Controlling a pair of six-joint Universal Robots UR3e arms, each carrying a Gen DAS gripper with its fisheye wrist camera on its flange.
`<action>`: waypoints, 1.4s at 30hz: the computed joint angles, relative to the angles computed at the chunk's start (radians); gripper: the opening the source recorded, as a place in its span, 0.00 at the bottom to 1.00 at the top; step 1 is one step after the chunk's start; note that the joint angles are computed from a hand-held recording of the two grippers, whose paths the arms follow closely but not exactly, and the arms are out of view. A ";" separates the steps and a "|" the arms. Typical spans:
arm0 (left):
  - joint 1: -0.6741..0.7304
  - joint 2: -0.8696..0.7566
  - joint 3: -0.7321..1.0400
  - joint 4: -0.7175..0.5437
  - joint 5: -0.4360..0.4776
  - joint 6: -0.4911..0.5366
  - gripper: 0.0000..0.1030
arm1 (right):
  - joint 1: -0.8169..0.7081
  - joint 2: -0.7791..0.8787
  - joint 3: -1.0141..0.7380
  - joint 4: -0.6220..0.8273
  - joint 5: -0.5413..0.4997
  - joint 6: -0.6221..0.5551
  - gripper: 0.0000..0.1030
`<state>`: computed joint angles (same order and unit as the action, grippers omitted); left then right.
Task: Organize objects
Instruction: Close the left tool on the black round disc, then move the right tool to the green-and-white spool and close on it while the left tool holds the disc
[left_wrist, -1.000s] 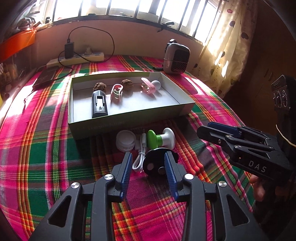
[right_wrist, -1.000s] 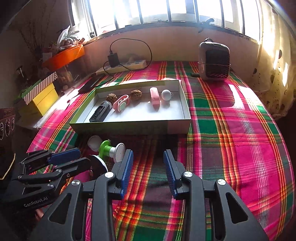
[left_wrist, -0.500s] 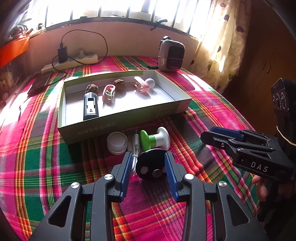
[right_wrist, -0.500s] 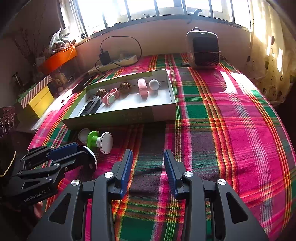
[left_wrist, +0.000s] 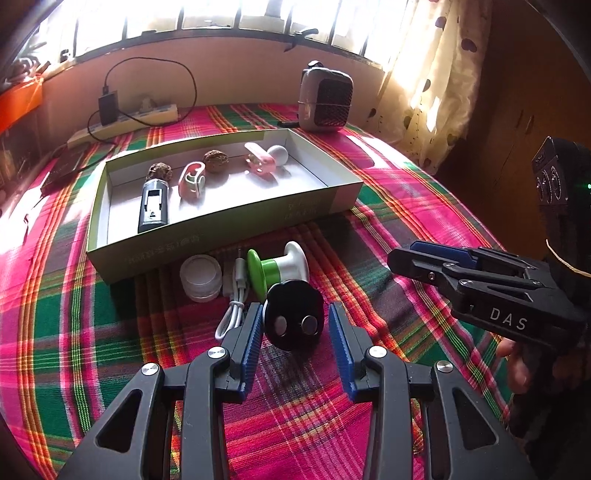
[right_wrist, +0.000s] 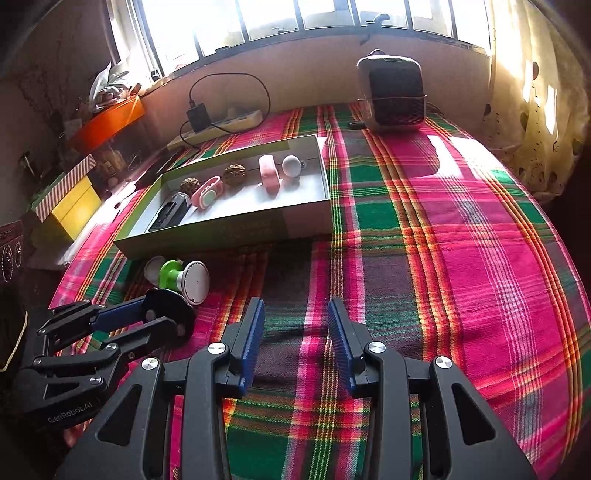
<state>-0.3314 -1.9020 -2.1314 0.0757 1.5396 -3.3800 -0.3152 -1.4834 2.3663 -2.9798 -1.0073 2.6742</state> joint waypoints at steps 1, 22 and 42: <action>-0.003 -0.006 0.010 -0.009 0.003 0.000 0.33 | -0.004 -0.003 0.004 0.002 0.003 -0.003 0.36; -0.018 -0.051 0.066 -0.045 0.032 -0.033 0.24 | -0.028 0.003 0.021 0.001 0.011 -0.015 0.51; 0.009 0.054 -0.104 0.021 0.021 -0.040 0.24 | 0.086 0.018 -0.009 -0.026 -0.047 -0.001 0.51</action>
